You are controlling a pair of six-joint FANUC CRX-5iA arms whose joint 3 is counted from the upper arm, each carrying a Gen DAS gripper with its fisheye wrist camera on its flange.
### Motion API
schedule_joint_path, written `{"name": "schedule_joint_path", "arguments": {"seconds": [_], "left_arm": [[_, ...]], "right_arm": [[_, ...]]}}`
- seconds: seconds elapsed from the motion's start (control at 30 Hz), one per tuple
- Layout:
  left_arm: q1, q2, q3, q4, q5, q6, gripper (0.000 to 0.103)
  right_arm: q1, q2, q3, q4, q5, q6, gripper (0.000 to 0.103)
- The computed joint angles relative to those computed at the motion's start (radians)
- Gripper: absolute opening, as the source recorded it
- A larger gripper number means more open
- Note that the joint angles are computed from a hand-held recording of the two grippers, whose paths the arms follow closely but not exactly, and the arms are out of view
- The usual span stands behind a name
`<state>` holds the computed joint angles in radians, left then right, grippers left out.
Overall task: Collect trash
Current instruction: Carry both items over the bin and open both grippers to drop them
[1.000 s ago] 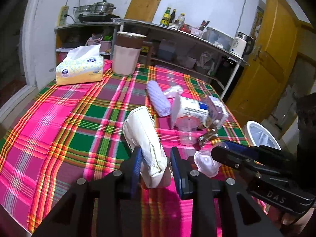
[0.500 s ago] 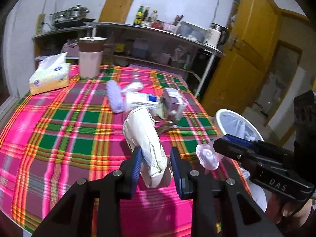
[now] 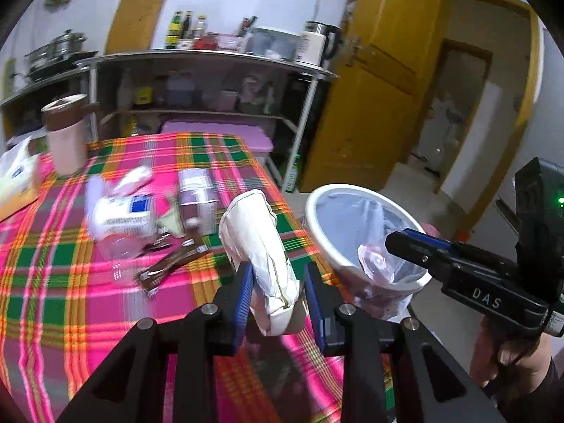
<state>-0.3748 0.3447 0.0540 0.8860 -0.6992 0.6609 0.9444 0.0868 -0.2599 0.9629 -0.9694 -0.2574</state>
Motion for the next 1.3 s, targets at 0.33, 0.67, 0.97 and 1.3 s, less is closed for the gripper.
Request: {"name": "schedule_joint_path", "arguments": {"seconds": [0.33, 0.67, 0.97, 1.3], "left_arm": [[-0.08, 0.12, 0.166, -0.006, -0.066, 0.001, 0.03], [-0.126, 0.238, 0.332, -0.052, -0.133, 0.052, 0.03], [-0.158, 0.331, 0.459, -0.079, -0.189, 0.078, 0.035], [-0.153, 0.347, 0.475, -0.069, -0.199, 0.1, 0.038]], "right_arm": [[-0.001, -0.092, -0.104, -0.004, -0.083, -0.096, 0.029], [-0.032, -0.14, -0.167, -0.033, -0.088, -0.126, 0.029], [-0.058, -0.162, -0.193, -0.071, -0.075, -0.124, 0.03], [-0.067, -0.168, -0.208, -0.069, -0.056, -0.121, 0.048]]}}
